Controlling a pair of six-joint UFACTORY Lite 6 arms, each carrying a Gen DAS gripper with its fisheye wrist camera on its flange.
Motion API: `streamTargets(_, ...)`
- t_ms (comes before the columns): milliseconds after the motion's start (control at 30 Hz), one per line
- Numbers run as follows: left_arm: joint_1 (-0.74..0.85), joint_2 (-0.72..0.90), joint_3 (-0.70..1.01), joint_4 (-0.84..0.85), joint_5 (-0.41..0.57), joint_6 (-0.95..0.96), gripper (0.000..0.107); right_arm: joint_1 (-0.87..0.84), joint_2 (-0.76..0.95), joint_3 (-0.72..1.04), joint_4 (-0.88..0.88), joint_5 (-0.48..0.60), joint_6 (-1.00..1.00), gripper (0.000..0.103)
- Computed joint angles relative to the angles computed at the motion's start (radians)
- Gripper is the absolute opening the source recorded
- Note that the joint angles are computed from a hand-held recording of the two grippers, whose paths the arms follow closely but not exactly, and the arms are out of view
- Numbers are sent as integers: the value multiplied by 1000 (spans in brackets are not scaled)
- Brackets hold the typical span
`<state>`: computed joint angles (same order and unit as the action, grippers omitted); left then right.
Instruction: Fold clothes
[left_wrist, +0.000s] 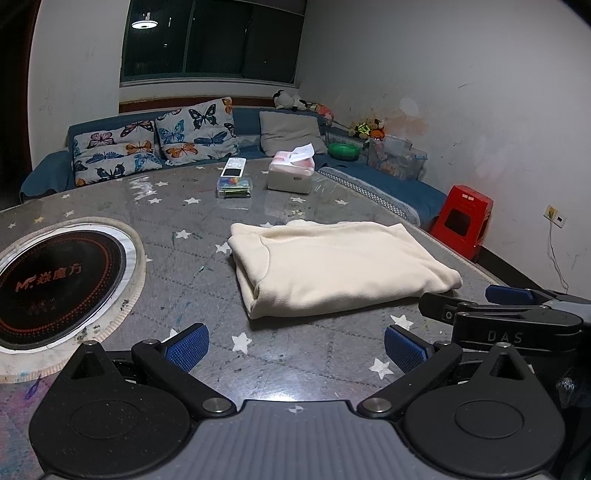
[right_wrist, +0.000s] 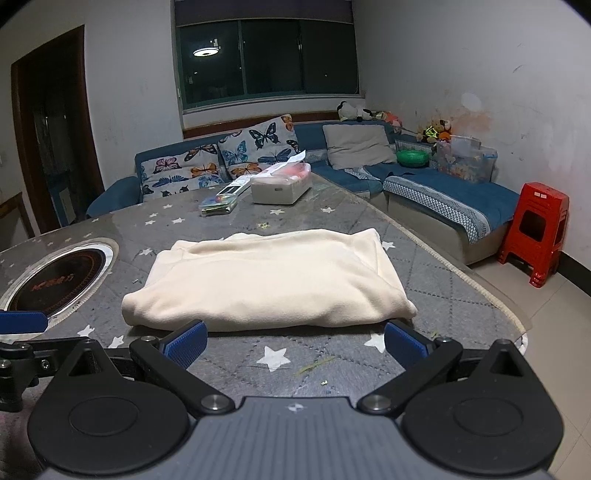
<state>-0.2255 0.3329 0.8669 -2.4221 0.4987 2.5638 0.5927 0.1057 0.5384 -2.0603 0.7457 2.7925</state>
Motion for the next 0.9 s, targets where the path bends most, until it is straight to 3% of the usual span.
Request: streamTargets(900, -10, -113, -115, -80, 34, 82, 103, 99, -82, -57, 97, 80, -32, 103)
